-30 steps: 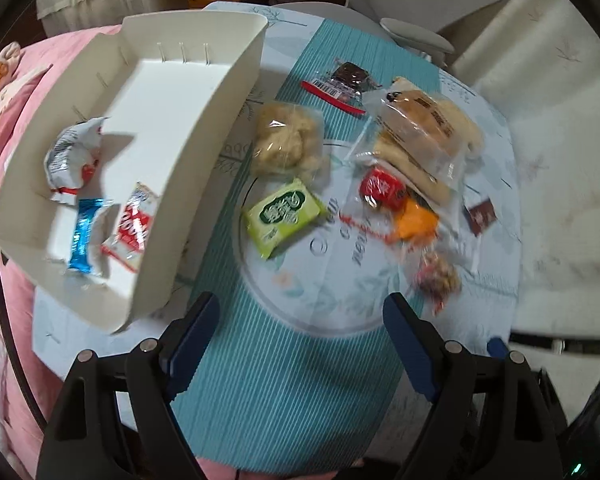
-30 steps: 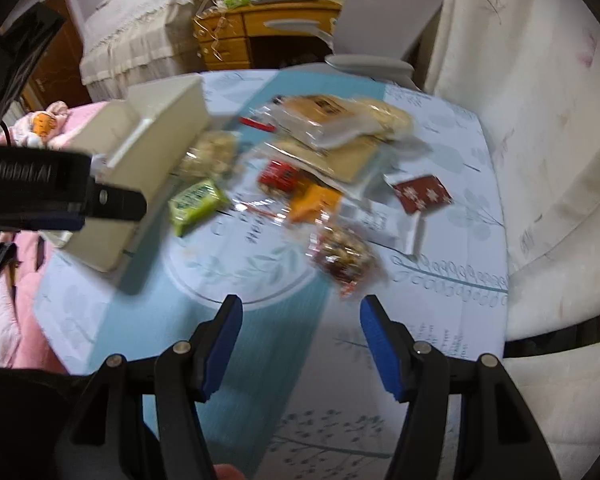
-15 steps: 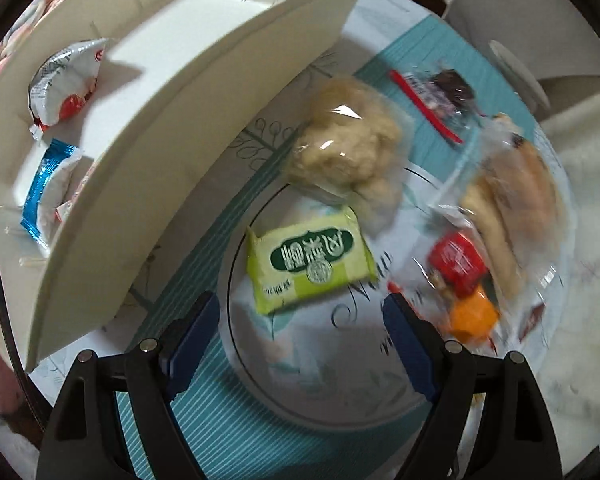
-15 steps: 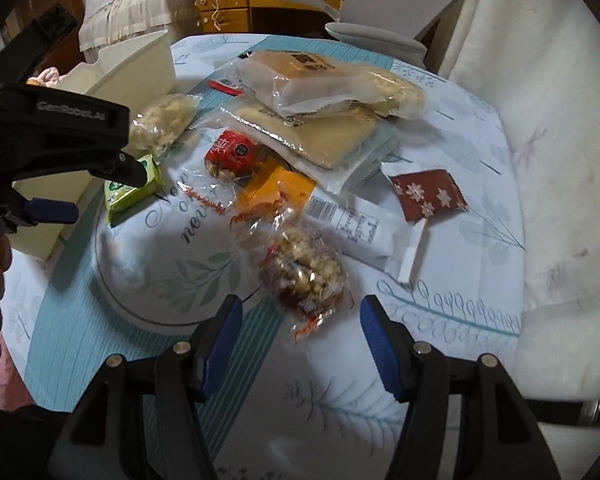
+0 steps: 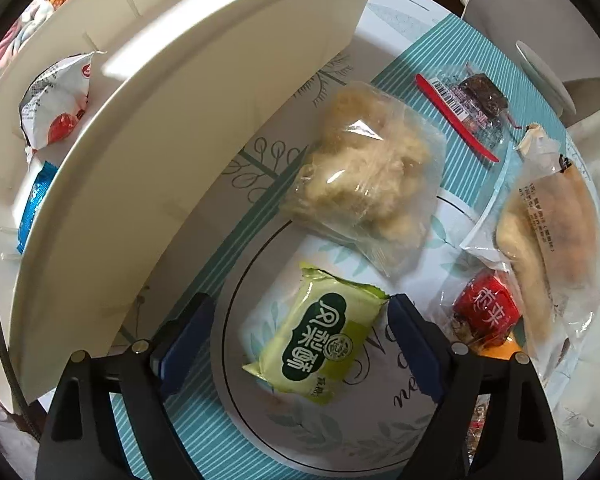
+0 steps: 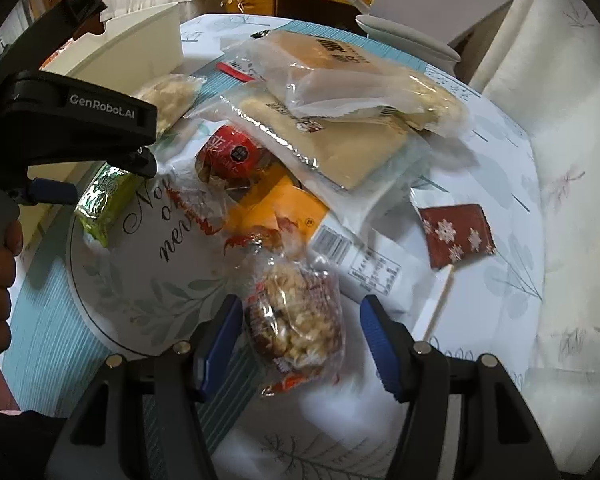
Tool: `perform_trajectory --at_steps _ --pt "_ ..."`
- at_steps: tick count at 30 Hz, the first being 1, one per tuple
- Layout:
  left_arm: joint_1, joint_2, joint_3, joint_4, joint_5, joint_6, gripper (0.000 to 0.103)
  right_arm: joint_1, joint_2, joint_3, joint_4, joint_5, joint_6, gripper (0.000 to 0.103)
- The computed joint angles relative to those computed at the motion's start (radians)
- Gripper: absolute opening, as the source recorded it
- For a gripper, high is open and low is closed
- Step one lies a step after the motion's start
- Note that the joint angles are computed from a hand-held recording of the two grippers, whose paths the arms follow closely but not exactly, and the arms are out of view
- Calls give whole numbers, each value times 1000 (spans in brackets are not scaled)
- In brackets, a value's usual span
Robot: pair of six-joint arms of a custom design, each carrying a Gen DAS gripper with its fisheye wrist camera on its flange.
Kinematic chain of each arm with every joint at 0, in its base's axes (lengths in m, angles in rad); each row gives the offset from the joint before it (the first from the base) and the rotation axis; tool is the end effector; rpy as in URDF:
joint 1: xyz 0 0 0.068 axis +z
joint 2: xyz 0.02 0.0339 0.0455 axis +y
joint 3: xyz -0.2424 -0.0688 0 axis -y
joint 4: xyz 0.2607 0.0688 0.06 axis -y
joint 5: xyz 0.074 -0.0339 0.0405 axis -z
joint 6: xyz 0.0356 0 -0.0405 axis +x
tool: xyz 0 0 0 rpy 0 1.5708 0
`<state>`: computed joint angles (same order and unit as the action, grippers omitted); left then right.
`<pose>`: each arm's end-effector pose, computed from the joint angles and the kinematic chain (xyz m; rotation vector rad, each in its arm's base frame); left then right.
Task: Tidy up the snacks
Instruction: 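Grasp the green square packet with the left gripper while the right gripper grasps the clear nut bag, then carry the green packet and nut bag into the white tray and release both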
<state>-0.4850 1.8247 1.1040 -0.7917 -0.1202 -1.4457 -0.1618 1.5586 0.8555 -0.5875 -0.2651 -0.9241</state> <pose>0.2875 -0.1467 0.1120 -1.3953 2.6664 0.0308 0.2825 -0.0367 0.1290 -1.0765 2.5466 0.1142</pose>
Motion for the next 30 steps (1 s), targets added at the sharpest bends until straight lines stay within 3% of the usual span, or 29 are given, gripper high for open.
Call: perform_trajectory --at_steps 2,5,7,14,21,25,30 --pt "-3 27 31 -30 -1 1 82 3 9 8 -5 -1 10 56" --pt "4 40 55 -66 -5 3 63 5 26 26 -25 0 17 51" --pt "-3 43 72 -81 -2 4 37 6 29 31 -35 7 27 50" --pt "-6 53 100 -98 60 27 36 -8 62 92 -122 22 86 46" --pt "-65 -45 86 -150 62 33 36 -57 16 101 -232 22 111 45" --pt "-109 -148 65 -190 38 27 36 -88 -47 81 -298 28 109 45" --pt "-190 -344 16 -304 -68 -8 36 -151 -142 58 -396 -22 92 45"
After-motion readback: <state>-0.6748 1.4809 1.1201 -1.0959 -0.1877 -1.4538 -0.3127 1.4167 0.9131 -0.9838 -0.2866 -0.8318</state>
